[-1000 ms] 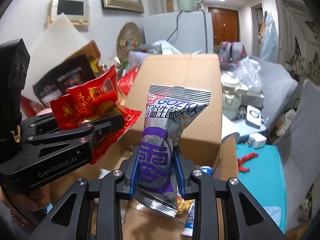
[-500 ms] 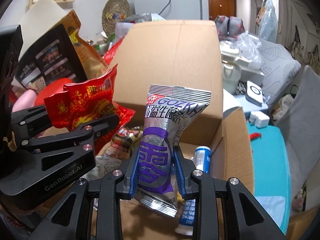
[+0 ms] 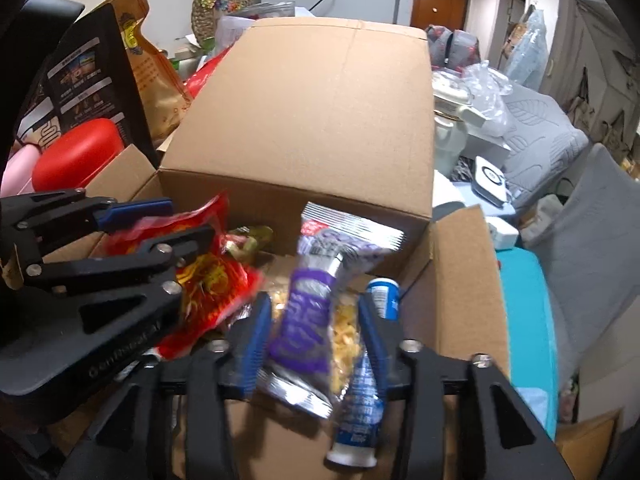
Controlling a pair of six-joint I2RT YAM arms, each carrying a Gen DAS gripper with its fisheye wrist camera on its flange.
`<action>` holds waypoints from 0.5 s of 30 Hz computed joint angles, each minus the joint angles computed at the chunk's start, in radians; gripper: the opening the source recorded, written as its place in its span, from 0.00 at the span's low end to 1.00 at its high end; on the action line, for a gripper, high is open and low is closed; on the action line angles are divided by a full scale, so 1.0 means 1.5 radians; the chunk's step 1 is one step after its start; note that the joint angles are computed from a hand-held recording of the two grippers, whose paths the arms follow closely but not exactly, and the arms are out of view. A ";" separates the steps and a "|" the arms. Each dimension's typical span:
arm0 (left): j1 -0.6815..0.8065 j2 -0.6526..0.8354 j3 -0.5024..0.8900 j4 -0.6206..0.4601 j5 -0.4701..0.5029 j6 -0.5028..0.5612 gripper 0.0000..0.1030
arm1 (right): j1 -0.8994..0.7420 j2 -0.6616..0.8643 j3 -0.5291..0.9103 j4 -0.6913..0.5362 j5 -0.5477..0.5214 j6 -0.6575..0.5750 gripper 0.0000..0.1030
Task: Organize snacks
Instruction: 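Lower both bags into the box and open both grippers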
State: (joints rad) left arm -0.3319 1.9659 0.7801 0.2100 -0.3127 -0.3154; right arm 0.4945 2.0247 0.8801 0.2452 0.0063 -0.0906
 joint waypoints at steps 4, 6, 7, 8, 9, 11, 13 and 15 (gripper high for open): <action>-0.001 0.001 0.007 -0.014 0.009 -0.007 0.34 | -0.002 -0.012 -0.007 -0.005 0.004 -0.001 0.53; -0.005 -0.010 0.001 -0.013 0.010 -0.009 0.34 | -0.003 -0.018 -0.010 -0.007 0.007 0.000 0.53; -0.008 -0.018 -0.005 -0.012 0.009 -0.008 0.34 | -0.002 -0.023 -0.012 -0.010 0.007 0.002 0.53; -0.011 -0.027 -0.011 -0.010 0.006 -0.008 0.34 | -0.002 -0.030 -0.014 -0.015 0.007 0.003 0.53; -0.015 -0.040 -0.019 -0.009 0.002 -0.009 0.34 | -0.001 -0.041 -0.021 -0.016 0.008 0.002 0.53; -0.019 -0.064 -0.033 -0.013 -0.003 -0.013 0.34 | 0.002 -0.061 -0.034 -0.013 0.011 -0.001 0.53; -0.024 -0.094 -0.047 -0.021 -0.009 -0.019 0.34 | 0.004 -0.087 -0.049 -0.014 0.016 0.000 0.53; -0.030 -0.128 -0.063 -0.030 -0.015 -0.025 0.34 | 0.006 -0.119 -0.068 -0.016 0.018 0.003 0.53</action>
